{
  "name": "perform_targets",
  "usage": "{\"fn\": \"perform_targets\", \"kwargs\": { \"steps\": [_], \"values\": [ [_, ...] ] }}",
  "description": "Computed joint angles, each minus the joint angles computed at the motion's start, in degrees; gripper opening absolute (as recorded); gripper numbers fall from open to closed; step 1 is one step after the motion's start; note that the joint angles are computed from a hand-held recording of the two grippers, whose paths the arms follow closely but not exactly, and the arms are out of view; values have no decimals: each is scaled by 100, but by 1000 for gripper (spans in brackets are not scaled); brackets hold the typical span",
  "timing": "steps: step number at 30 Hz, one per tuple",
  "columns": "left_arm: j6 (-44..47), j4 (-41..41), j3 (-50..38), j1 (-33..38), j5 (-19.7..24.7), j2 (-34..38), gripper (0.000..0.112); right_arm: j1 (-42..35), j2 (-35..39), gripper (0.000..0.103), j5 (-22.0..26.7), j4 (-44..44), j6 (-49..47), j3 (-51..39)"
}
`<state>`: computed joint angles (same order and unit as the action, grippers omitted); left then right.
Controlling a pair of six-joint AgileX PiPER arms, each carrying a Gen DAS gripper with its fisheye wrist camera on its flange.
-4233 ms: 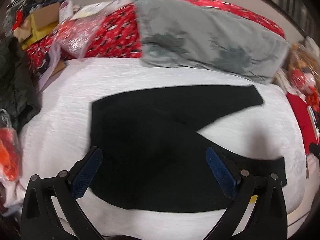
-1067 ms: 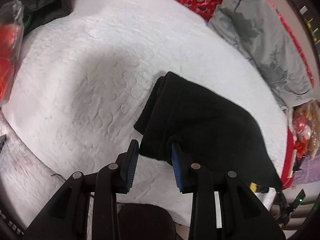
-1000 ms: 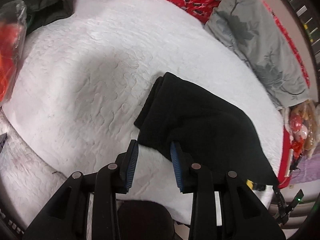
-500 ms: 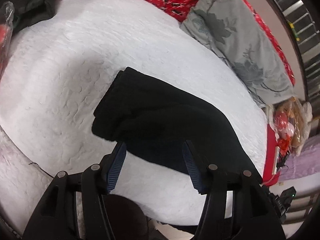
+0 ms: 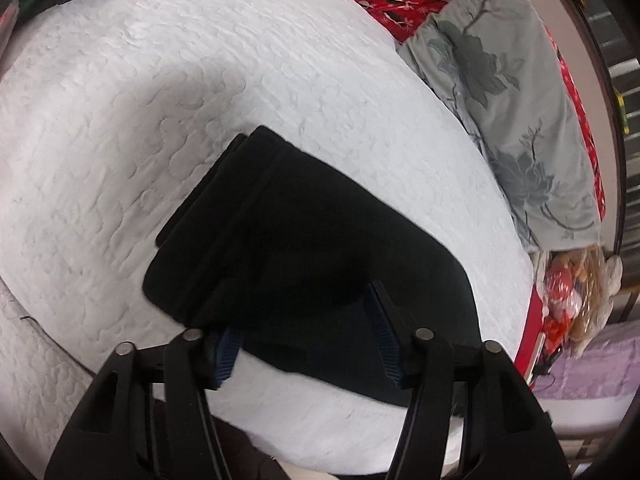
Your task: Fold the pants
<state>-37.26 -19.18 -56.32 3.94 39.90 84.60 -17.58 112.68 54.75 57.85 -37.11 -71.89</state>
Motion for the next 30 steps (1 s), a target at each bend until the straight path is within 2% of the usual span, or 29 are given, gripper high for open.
{"fn": "perform_targets", "kwargs": {
  "steps": [1, 2, 3, 5, 8, 12, 15, 18, 23, 27, 30],
  "values": [
    [-28, 20, -108, 17, 35, 118, 26, -8, 83, 26, 24, 36, -5, -68],
    [62, -61, -273, 73, 125, 279, 10, 8, 181, 13, 41, -23, 85, -190],
    [190, -229, -493, 182, 284, 442, 9, 48, 329, 4, 117, -113, 246, -430],
    [318, -483, -747, 376, 420, 436, 6, 65, 430, 4, 211, -112, 424, -794],
    [572, -743, -966, 554, 429, -42, 5, -102, 290, 3, 582, 621, 182, -1207],
    [253, 250, -722, 229, 556, -344, 5, -226, 122, 3, 882, 443, -114, -1258],
    [358, 87, -13, 268, 354, -398, 5, -193, 225, 3, 703, -117, -226, -738],
    [647, -290, 502, 434, 248, -443, 5, -297, 376, 3, 627, 25, -408, -307],
    [723, -204, 911, 467, 99, -691, 5, -469, 286, 3, 699, 120, -733, -88],
    [1102, -494, 1145, 597, 113, -480, 5, -439, 288, 4, 418, -217, -778, 32],
    [1361, -635, 1280, 651, 120, -581, 5, -363, 288, 8, 282, -361, -788, 105]
  ]
}}
